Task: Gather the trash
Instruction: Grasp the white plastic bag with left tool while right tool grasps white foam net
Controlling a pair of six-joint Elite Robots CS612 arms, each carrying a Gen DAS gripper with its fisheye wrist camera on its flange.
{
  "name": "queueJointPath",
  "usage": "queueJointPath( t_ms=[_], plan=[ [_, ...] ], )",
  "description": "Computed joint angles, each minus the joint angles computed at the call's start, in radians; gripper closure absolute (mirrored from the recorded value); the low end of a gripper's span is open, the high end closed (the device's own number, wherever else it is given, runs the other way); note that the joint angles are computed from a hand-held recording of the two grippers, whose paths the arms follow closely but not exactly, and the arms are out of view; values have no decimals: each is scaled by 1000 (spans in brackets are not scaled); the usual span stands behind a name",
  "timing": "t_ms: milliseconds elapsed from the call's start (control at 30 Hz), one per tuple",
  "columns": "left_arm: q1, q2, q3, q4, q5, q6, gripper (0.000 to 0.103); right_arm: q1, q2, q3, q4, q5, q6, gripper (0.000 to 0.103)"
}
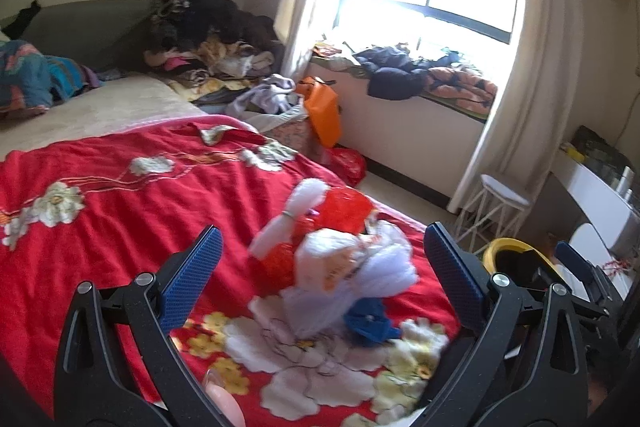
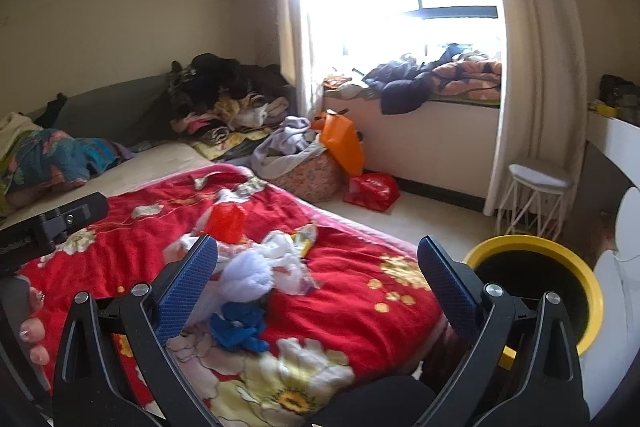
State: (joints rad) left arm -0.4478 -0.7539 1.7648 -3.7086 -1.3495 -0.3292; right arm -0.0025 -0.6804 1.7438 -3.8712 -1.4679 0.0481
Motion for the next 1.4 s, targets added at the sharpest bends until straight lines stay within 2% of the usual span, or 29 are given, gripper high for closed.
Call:
queueJointPath(
  t_ms=[200, 333, 467, 733, 967, 1033, 1100, 1167, 1267, 1333, 1400],
  plan=[
    [21, 5, -14, 25, 50, 0, 10, 10, 6, -39, 62, 37, -9, 6],
    [36, 13, -25, 29, 50, 7, 10, 16, 16, -71, 108, 46, -24, 6],
    [60, 29, -51, 50, -33, 3, 10, 18, 28, -106, 185, 57, -45, 6],
    [77, 54, -109, 192, -150, 32, 10, 3, 49, -165, 426, 148, -40, 6],
    [88, 81, -149, 249, -249, 53, 12, -9, 68, -192, 516, 231, -25, 7],
    [92, 88, -160, 269, -292, 59, 20, -12, 71, -198, 527, 248, -28, 12],
    [94, 94, -171, 283, -330, 62, 27, -13, 75, -208, 551, 261, -38, 26],
    [94, 100, -183, 299, -351, 73, 34, -18, 76, -214, 571, 282, -42, 34],
    [98, 112, -206, 326, -397, 85, 40, -25, 81, -223, 586, 338, -41, 43],
    [102, 120, -219, 339, -426, 85, 50, -32, 83, -226, 601, 389, -40, 51],
    [103, 123, -226, 348, -437, 85, 53, -36, 85, -232, 612, 420, -41, 68]
  ],
)
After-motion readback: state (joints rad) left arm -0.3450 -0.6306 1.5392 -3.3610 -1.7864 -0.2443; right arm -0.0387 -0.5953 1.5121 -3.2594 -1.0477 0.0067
